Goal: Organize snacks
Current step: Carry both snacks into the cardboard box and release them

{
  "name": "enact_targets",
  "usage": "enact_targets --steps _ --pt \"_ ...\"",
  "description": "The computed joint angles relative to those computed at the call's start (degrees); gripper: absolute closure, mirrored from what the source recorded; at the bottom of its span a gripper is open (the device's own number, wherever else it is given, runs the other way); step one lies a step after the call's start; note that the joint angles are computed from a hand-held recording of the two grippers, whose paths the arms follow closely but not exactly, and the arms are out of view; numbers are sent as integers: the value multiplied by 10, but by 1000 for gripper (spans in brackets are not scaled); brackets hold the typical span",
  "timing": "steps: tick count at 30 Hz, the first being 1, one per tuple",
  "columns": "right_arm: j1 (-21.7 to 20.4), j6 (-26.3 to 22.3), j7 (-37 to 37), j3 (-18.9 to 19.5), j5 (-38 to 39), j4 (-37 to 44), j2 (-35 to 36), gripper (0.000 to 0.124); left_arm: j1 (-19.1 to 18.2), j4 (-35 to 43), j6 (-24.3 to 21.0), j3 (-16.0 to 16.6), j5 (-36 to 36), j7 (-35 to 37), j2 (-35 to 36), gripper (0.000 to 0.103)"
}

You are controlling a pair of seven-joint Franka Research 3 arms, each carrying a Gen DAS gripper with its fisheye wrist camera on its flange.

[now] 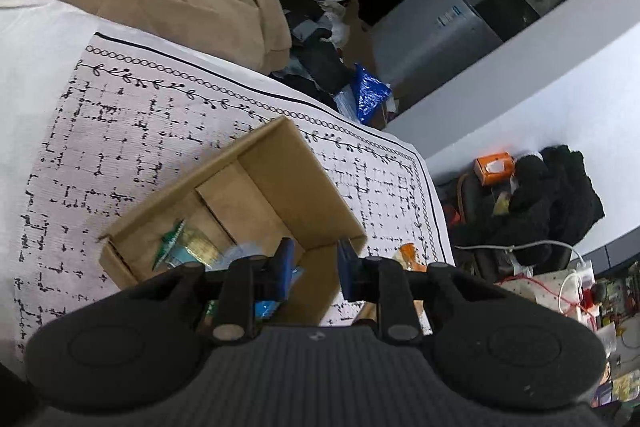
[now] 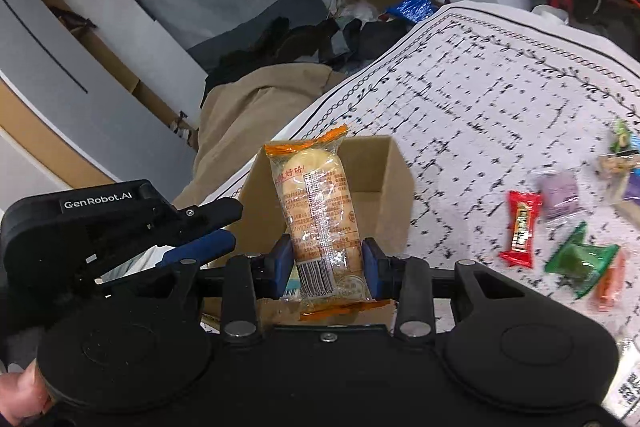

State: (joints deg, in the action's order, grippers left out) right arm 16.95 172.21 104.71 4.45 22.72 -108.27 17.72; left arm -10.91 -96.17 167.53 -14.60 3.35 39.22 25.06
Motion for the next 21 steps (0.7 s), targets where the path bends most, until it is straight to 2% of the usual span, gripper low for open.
enact_targets --steps 5,9,14,18,21 --pt "20 -11 33 -21 -23 19 17 88 22 0 -4 -19 -28 16 7 86" --pt "31 -16 62 -33 -46 24 21 88 23 -7 -4 -12 -32 10 4 86" --pt "16 -14 53 -15 -40 31 28 87 8 -5 -18 15 -17 -21 2 85" --pt "16 -28 59 -21 -41 37 33 82 1 3 -35 26 0 -45 7 81" --pt "8 -30 54 -18 -37 25 22 78 0 12 -51 26 7 -50 11 71"
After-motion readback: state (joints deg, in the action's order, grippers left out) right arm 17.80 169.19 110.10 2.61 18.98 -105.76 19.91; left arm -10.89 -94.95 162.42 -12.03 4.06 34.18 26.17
